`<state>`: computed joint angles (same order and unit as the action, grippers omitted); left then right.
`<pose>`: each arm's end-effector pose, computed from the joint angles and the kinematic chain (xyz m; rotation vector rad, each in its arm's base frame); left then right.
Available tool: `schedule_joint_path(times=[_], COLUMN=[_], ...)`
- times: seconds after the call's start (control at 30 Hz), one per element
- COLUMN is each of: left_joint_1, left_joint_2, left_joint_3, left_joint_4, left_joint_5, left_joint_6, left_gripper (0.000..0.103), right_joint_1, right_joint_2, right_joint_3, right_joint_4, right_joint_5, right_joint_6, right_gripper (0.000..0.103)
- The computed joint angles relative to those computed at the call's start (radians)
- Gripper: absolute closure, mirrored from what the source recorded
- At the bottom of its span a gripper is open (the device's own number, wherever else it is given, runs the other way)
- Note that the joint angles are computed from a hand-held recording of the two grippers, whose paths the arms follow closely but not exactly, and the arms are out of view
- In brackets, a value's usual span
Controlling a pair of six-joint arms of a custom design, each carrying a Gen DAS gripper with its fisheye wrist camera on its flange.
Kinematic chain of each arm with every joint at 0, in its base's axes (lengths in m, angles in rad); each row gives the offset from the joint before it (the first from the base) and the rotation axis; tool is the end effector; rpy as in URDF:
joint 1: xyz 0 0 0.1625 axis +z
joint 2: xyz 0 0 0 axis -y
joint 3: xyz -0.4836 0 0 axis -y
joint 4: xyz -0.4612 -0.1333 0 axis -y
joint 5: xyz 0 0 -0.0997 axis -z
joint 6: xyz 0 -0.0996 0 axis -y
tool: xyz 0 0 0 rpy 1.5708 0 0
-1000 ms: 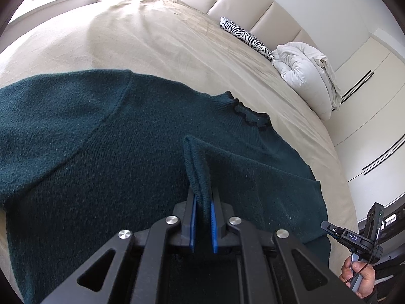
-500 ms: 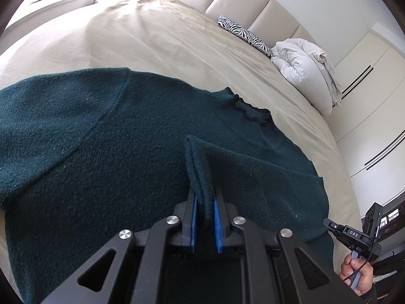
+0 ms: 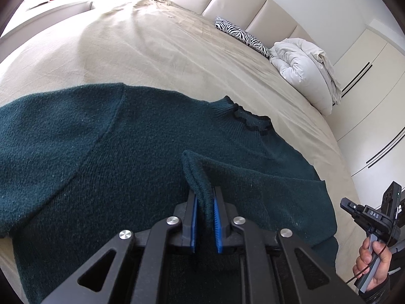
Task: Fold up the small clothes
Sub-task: 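Lay the sleeve flat on the sweater body and open the right gripper, then grasp the other sleeve with the left gripper and fold it across the body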
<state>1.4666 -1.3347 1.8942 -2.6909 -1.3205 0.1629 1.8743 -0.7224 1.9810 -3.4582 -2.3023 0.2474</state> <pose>0.0906 -0.6527 0.3592 0.2697 2.7622 -0.7879 0.2516 -0.5800 0.0420 -0.2333 -2.4270 1.0092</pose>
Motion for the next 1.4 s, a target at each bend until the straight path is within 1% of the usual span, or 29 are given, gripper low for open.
schedule_joint_path(times=[0.07, 0.13, 0.23, 0.3, 0.33, 0.43, 0.5, 0.57, 0.63, 0.67, 0.7, 0.73, 0.8, 0.83, 0.87, 0.9, 0.93, 0.97, 1.0, 1.03, 1.1, 1.13, 1.2, 1.23, 1.27, 1.3, 1.33, 1.37, 1.4], left_joint_1=[-0.004, -0.007, -0.006, -0.006, -0.008, -0.009, -0.008, -0.003, 0.003, 0.000, -0.006, -0.015, -0.028, -0.032, -0.037, -0.034, -0.028, -0.022, -0.018, -0.015, -0.009, 0.002, 0.036, 0.061, 0.087, 0.115, 0.150, 0.184, 0.225], left_joint_2=[0.001, 0.002, 0.008, 0.009, 0.010, 0.012, 0.014, 0.017, 0.015, 0.009, -0.001, -0.013, -0.035, -0.037, -0.031, -0.025, -0.028, -0.041, -0.060, -0.083, -0.135, -0.165, -0.232, -0.266, -0.298, -0.324, -0.349, -0.364, -0.376], left_joint_3=[0.003, 0.007, 0.004, 0.003, 0.005, 0.008, 0.011, 0.013, 0.008, 0.011, 0.018, 0.033, 0.067, 0.076, 0.076, 0.068, 0.066, 0.070, 0.074, 0.083, 0.104, 0.112, 0.129, 0.139, 0.148, 0.153, 0.154, 0.147, 0.138], left_joint_4=[-0.009, -0.022, -0.024, -0.030, -0.039, -0.056, -0.067, -0.073, -0.057, -0.056, -0.062, -0.090, -0.173, -0.194, -0.184, -0.151, -0.135, -0.133, -0.129, -0.135, -0.150, -0.143, -0.134, -0.141, -0.150, -0.161, -0.165, -0.165, -0.165], left_joint_5=[0.006, 0.010, 0.013, 0.016, 0.022, 0.031, 0.038, 0.039, 0.024, 0.029, 0.041, 0.063, 0.087, 0.106, 0.143, 0.162, 0.154, 0.137, 0.118, 0.100, 0.076, 0.053, -0.001, -0.026, -0.041, -0.054, -0.067, -0.082, -0.103], left_joint_6=[0.003, 0.010, 0.013, 0.018, 0.024, 0.030, 0.039, 0.053, 0.047, 0.047, 0.051, 0.058, 0.082, 0.094, 0.101, 0.094, 0.082, 0.067, 0.053, 0.049, 0.055, 0.046, 0.002, -0.019, -0.045, -0.075, -0.111, -0.145, -0.181], left_gripper=[0.090, 0.090, 0.090, 0.090, 0.090, 0.090, 0.090, 0.089, 0.089, 0.087, 0.087, 0.082, 0.065, 0.053, 0.052, 0.053, 0.054, 0.054, 0.054, 0.054, 0.053, 0.053, 0.052, 0.045, 0.038, 0.037, 0.037, 0.037, 0.037], right_joint_1=[-0.017, -0.042, -0.074, -0.091, -0.096, -0.108, -0.109, -0.102, -0.094, -0.078, -0.059, -0.036, -0.002, 0.009, 0.015, 0.014, -0.008, -0.028, -0.041, -0.043, -0.012, 0.011, 0.061, 0.087, 0.116, 0.142, 0.164, 0.185, 0.205], right_joint_2=[0.020, 0.035, 0.060, 0.069, 0.066, 0.059, 0.065, 0.074, 0.063, 0.055, 0.052, 0.053, 0.057, 0.065, 0.076, 0.085, 0.104, 0.103, 0.097, 0.089, 0.077, 0.080, 0.095, 0.100, 0.111, 0.123, 0.135, 0.146, 0.158], right_joint_3=[-0.037, -0.067, -0.105, -0.098, -0.091, -0.070, -0.067, -0.076, -0.074, -0.073, -0.067, -0.055, -0.018, -0.009, -0.009, -0.015, -0.013, 0.006, 0.032, 0.049, 0.054, 0.053, 0.057, 0.054, 0.045, 0.033, 0.020, 0.010, -0.002], right_joint_4=[0.002, 0.016, 0.079, 0.021, 0.009, -0.030, -0.052, -0.051, -0.014, 0.013, 0.010, -0.029, -0.123, -0.125, -0.104, -0.045, -0.028, -0.053, -0.118, -0.142, -0.137, -0.167, -0.282, -0.318, -0.345, -0.367, -0.386, -0.402, -0.417], right_joint_5=[0.022, 0.053, 0.027, 0.034, 0.032, 0.044, 0.044, 0.020, 0.008, -0.016, -0.029, -0.024, 0.024, 0.039, 0.030, 0.007, 0.012, 0.060, 0.104, 0.118, 0.064, 0.033, 0.001, -0.025, -0.056, -0.082, -0.094, -0.100, -0.106], right_joint_6=[-0.022, -0.009, 0.007, -0.017, -0.003, 0.026, 0.008, -0.018, 0.019, 0.049, 0.054, 0.036, -0.006, -0.022, -0.026, -0.004, 0.017, 0.030, 0.022, 0.045, 0.077, 0.053, -0.030, -0.061, -0.092, -0.119, -0.142, -0.158, -0.173], right_gripper=[0.091, 0.091, 0.091, 0.096, 0.102, 0.103, 0.103, 0.103, 0.103, 0.103, 0.103, 0.100, 0.100, 0.100, 0.100, 0.100, 0.100, 0.100, 0.100, 0.100, 0.099, 0.098, 0.098, 0.097, 0.095, 0.092, 0.084, 0.068, 0.055])
